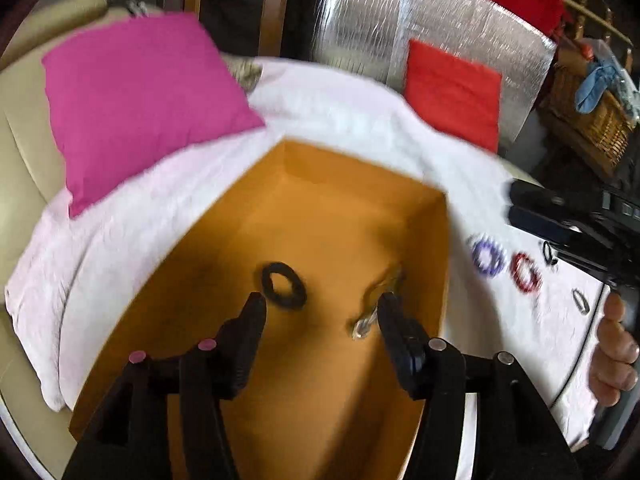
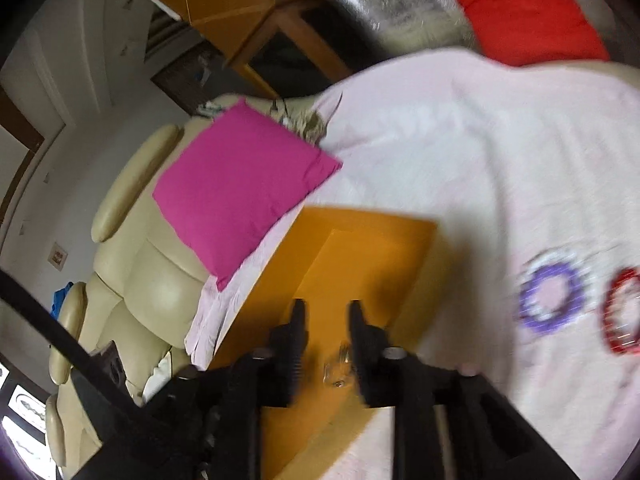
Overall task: Organize jewelry
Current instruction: 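Carry the black ring with the left gripper while the right carries the watch into the orange box, release both, then grasp the purple bead bracelet with the left gripper while the right grasps the clear pink bracelet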
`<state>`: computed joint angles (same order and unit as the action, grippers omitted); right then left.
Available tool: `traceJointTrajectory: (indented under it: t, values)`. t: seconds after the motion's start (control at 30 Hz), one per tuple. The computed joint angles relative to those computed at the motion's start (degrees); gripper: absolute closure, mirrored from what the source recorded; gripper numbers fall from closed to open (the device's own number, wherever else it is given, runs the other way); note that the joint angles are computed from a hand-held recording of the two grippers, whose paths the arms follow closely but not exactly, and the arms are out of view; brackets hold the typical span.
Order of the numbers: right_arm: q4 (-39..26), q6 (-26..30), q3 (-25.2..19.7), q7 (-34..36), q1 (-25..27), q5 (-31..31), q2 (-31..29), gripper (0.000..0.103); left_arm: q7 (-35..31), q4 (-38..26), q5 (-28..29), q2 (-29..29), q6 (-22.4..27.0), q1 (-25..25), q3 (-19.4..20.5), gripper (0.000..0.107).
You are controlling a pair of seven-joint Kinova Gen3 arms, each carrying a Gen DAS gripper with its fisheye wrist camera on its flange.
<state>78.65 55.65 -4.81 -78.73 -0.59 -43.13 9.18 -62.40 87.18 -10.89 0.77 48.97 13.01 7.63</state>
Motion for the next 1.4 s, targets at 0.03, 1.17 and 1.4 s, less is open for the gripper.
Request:
traceJointTrajectory:
  t: [0.03,1.17,1.4]
  values:
    - [1.24,-0.4,0.84,1.38,1.63,-0.95,-1.81,0.067,1.07,-0.09,-1.23,0.03,-0.5,0.3,0.33,0.047]
    - [1.53,7.39,7.98,-7.16,8.54,15.75,1.44,0.065,-2.26,-24.06,-0.18,23.01,7.62,16.58,-1.72,0.063]
    - [1.89,5.43,6.06,-11.46,6.43,24.04,0.64,0.094,-5.27,-24.22,-0.31,24.09,2.94,17.91,-1.48,0.063]
